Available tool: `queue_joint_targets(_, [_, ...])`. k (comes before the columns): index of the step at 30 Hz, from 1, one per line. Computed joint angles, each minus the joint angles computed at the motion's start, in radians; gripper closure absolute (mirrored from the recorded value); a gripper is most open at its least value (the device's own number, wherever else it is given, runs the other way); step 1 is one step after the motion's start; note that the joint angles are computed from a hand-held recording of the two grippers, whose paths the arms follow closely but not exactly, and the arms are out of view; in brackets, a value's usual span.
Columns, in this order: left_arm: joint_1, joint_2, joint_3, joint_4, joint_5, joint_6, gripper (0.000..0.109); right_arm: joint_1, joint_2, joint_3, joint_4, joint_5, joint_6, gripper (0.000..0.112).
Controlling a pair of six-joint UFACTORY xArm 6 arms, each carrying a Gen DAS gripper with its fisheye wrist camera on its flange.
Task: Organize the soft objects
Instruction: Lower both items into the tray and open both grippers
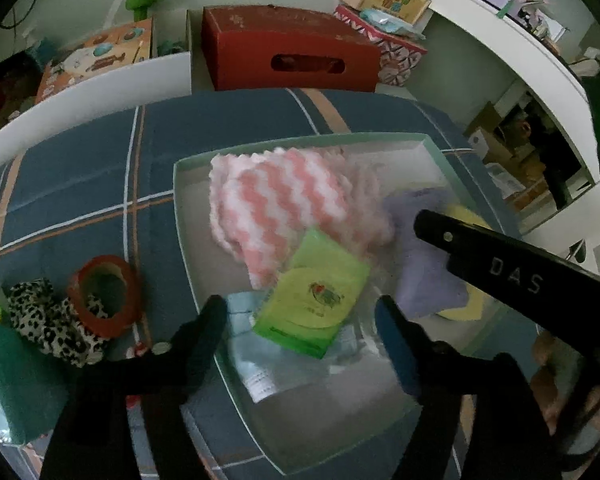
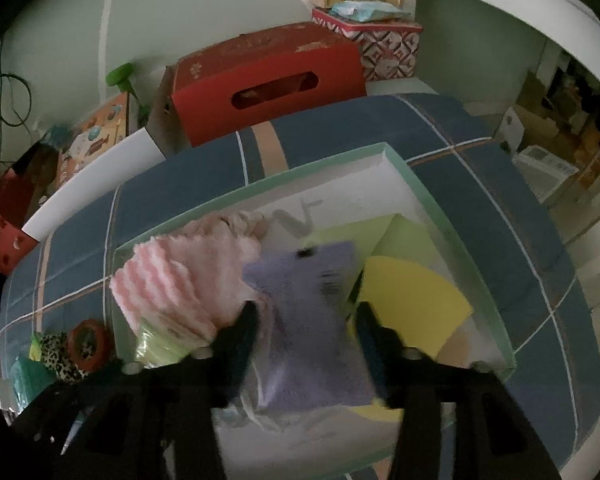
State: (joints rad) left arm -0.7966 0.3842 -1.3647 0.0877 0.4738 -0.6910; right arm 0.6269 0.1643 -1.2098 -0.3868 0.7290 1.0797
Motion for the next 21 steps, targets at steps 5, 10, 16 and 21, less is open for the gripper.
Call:
queue_joint_targets(5, [-0.001,-0.058,0.038,0.049,0.02,-0.06,0.029,0.01,-0.058,0.035,-0.023,0.0,0.044,0.045])
queue_joint_targets(10, [0.009,-0.12,0.085,0.124,0.052,-0.157,0.019,0.033,-0.093,0.05,-0.038,0.023,0.075,0.044])
queue_joint_targets(16, [0.028,-0.196,0.164,0.2,0.049,-0.265,0.018,0.059,-0.084,0.032,-0.038,0.05,0.062,0.044])
queue_joint_targets(21, [0.048,-0.26,0.22,0.258,0.066,-0.336,0.018,0.08,-0.051,-0.007,-0.035,0.069,0.034,0.044])
